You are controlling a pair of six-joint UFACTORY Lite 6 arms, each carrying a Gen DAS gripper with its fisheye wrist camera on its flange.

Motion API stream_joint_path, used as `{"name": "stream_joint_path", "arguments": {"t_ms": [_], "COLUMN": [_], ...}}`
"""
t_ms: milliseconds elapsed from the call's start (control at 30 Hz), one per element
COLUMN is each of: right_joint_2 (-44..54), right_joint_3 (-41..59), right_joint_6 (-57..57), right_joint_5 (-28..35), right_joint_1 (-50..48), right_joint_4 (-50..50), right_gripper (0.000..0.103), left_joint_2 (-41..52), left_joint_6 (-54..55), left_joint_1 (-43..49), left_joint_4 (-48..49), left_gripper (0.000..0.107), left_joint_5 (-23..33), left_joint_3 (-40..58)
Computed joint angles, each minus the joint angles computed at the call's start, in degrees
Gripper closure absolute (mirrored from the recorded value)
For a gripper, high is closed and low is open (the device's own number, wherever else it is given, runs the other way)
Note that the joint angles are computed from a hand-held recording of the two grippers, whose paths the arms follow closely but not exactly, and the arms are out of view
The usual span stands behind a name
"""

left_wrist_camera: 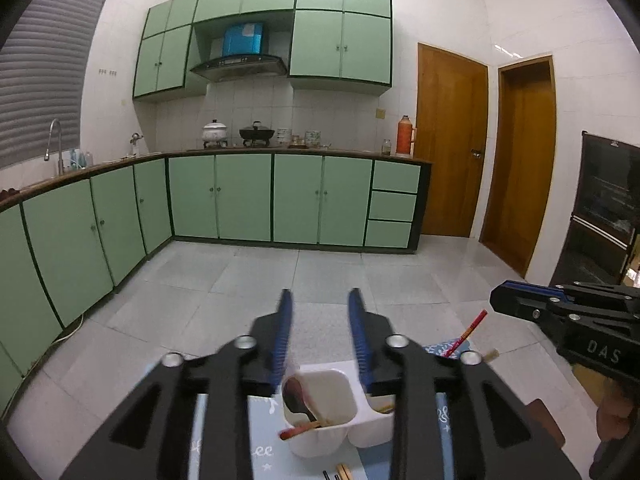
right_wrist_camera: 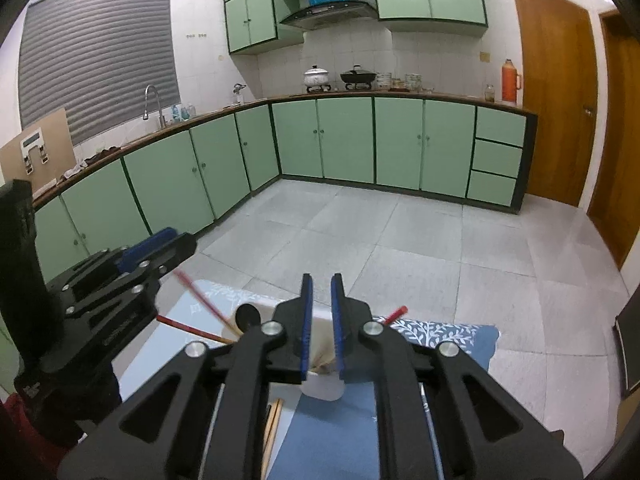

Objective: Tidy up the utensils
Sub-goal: 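Open both grippers to drop the chopsticks into the holder, then withdraw both grippers back toward the remaining chopsticks on the mat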

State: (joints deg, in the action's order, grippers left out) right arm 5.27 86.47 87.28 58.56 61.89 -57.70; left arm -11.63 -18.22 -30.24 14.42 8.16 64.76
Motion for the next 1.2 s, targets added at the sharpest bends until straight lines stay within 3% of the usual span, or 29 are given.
{"name": "stream_joint_path", "arguments": {"t_ms": [100, 200, 333, 400, 567, 733, 967, 1100, 1200], "right_joint_2": [-2.15, -4.66, -8.33, -10.08, -10.83, -7.34, -0.96, 4.76, 8.23], "right_joint_3": [-2.23, -5.16, -11.32, -14.54, -19.91, -21.70, -23.60, -22.66, -21.94], "right_joint_6": [4.17, 8.40, 17.30, 21.45, 30.92, 39.03, 48.32, 51.18, 52.80], "right_joint_5": [3.28, 8.33, 16.07, 18.31, 24.35, 26.20, 23.28, 21.54, 18.50], "right_joint_1": [2.72, 7.19, 14.96, 18.24, 27.15, 32.56, 36.08, 37.83, 38.27], "right_joint_4": [-3.34, -6.34, -9.87, -10.58, -9.31, -5.66, -0.78, 1.92, 3.59], "right_gripper": [0.064, 0.052, 0.026, 0.015, 0.008, 0.007, 0.007, 0.007, 0.007], "left_joint_2": [-3.70, -7.39, -16.45, -21.05, -31.92, -42.58, -51.88, -58.65, -63.91], "left_joint_6": [3.19, 4.49, 2.86, 5.17, 2.92, -1.73, -14.64, -26.67, -28.07], "left_joint_1": [0.11, 0.42, 0.51, 0.90, 0.10, -2.29, -9.25, -18.79, -21.86], "left_joint_4": [-2.79, -4.34, -3.95, -6.80, -5.08, -1.40, 8.98, 18.92, 19.01], "left_gripper": [0.067, 0.059, 0.038, 0.033, 0.027, 0.025, 0.025, 0.025, 0.025], "left_joint_5": [0.70, 2.14, 4.16, 4.89, 8.98, 14.48, 20.63, 28.07, 32.92], "left_joint_3": [-2.24, -3.89, -10.14, -13.90, -23.12, -32.04, -41.46, -47.41, -51.39]}}
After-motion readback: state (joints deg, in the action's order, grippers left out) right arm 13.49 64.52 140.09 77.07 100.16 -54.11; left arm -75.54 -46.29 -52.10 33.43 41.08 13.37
